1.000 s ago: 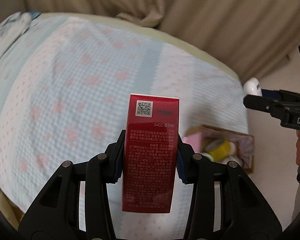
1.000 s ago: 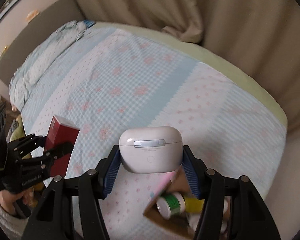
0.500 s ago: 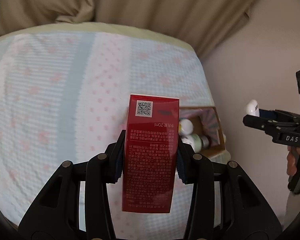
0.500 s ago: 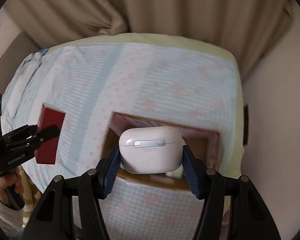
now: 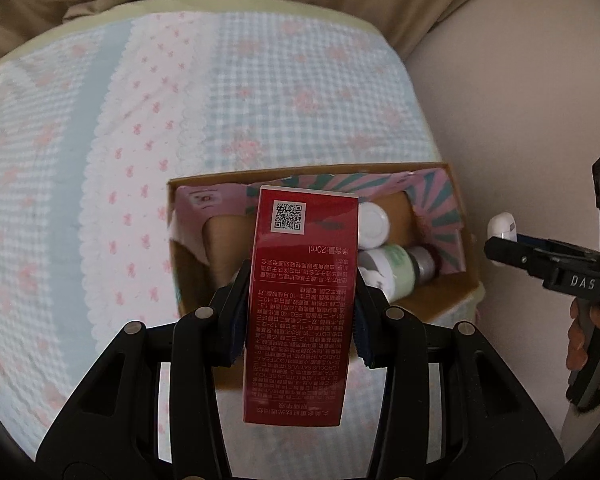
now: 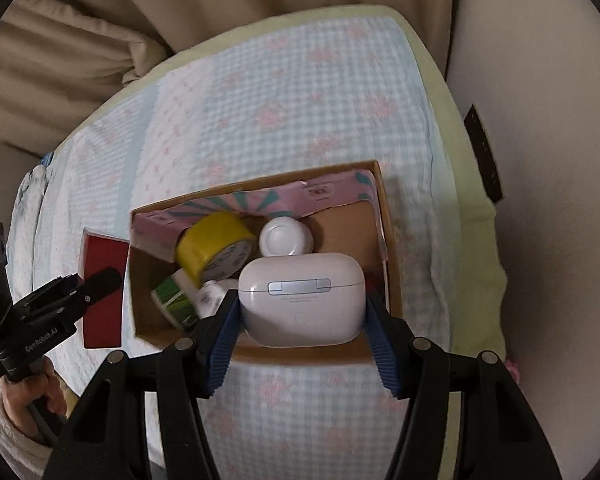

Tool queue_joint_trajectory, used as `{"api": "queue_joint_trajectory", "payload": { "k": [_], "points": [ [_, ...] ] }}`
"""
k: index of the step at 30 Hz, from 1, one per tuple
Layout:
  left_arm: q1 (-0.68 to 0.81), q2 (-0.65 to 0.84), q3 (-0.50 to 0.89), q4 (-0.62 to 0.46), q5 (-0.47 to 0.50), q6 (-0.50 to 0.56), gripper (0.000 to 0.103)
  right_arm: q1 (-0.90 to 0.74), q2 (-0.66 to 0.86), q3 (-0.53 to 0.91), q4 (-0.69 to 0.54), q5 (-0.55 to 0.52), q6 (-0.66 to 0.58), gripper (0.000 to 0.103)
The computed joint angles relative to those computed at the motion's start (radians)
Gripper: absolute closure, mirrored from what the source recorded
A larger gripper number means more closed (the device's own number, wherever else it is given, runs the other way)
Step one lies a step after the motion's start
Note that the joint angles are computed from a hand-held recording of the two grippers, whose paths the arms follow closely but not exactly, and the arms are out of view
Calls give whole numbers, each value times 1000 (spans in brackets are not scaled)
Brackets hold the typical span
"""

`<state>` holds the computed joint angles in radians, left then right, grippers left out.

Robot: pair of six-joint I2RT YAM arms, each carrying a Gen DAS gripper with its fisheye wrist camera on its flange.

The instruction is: Organize rigid objects

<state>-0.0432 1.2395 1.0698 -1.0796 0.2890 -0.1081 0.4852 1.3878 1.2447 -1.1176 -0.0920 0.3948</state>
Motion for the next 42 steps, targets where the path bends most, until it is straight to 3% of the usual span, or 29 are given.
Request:
{"api": "queue_joint_trajectory", "payload": {
  "k": [4,8,16,17,19,20,21,25,34,42],
  "points": [
    [6,75,-24,84,-31,3,64,-29,32,-93,126,-27,-6,47],
    [-1,140,-22,117,-83,38,64,-28,93,-134,223,12,7,47],
    [-51,212,-14,134,-167,43,61,-58,161,-152,305,2,107,47],
    [-67,208,-13,134,-193,51,42,-54,161,-155,314,8,115,46],
    [-88,188,-13,136,-231,63,2,-55,148,-165,334,-6,128,29],
    [-90,175,-15,143,-238,69,0,-56,148,-163,336,-33,121,13],
    [-84,166,-16,143,-228,78,0,-54,151,-159,336,-55,108,0],
    [-63,164,1,117,-215,94,0,18,125,-149,310,96,124,0],
    [-39,122,10,81,-206,121,0,38,83,-179,286,117,168,0],
    [7,24,49,-11,-176,152,0,107,27,-121,182,183,216,0]
  ]
}}
